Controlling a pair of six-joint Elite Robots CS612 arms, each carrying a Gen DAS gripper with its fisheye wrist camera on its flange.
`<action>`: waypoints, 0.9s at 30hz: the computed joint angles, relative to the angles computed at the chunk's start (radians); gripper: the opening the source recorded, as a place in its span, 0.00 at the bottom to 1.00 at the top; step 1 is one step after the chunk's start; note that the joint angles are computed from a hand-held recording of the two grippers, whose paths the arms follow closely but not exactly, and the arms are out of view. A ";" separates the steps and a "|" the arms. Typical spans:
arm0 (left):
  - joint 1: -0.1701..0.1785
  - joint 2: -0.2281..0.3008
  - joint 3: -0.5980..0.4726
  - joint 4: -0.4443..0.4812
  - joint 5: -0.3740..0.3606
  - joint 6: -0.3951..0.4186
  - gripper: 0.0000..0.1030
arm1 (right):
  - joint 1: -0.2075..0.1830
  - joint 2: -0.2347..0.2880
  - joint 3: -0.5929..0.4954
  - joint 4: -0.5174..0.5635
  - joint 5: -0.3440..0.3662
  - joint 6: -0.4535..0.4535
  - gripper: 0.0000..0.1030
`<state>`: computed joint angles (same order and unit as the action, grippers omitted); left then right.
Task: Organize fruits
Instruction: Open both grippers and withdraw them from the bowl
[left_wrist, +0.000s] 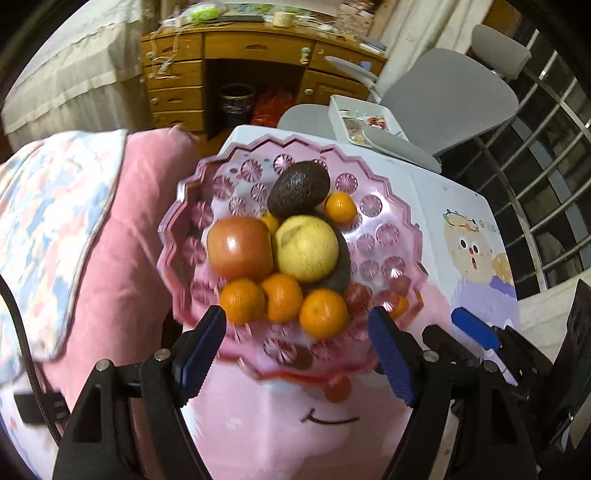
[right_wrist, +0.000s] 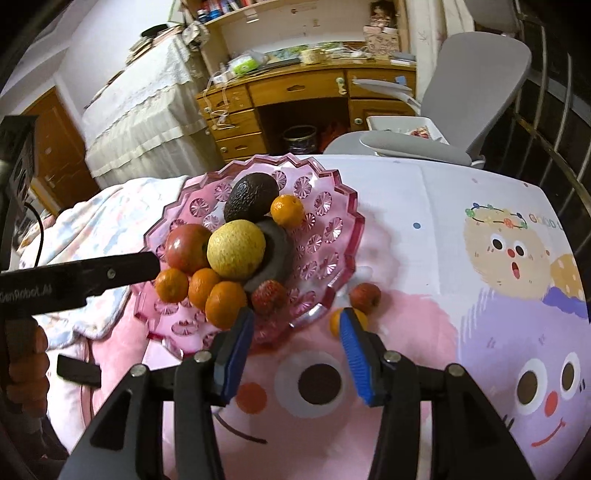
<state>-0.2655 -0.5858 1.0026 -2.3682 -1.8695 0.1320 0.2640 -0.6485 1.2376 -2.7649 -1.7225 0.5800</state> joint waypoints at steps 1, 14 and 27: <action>-0.003 -0.012 0.021 -0.012 0.006 -0.018 0.76 | -0.004 -0.007 0.012 -0.005 0.014 -0.016 0.50; -0.062 -0.155 0.314 -0.217 0.085 -0.268 0.76 | -0.063 -0.102 0.183 -0.086 0.164 -0.255 0.59; -0.124 -0.164 0.403 -0.302 0.137 -0.351 0.76 | -0.118 -0.132 0.261 -0.101 0.241 -0.375 0.60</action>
<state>-0.3896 -0.7494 1.4060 -2.6701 -1.7322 -0.2189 0.1459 -0.7806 1.4990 -2.8660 -1.4811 0.2051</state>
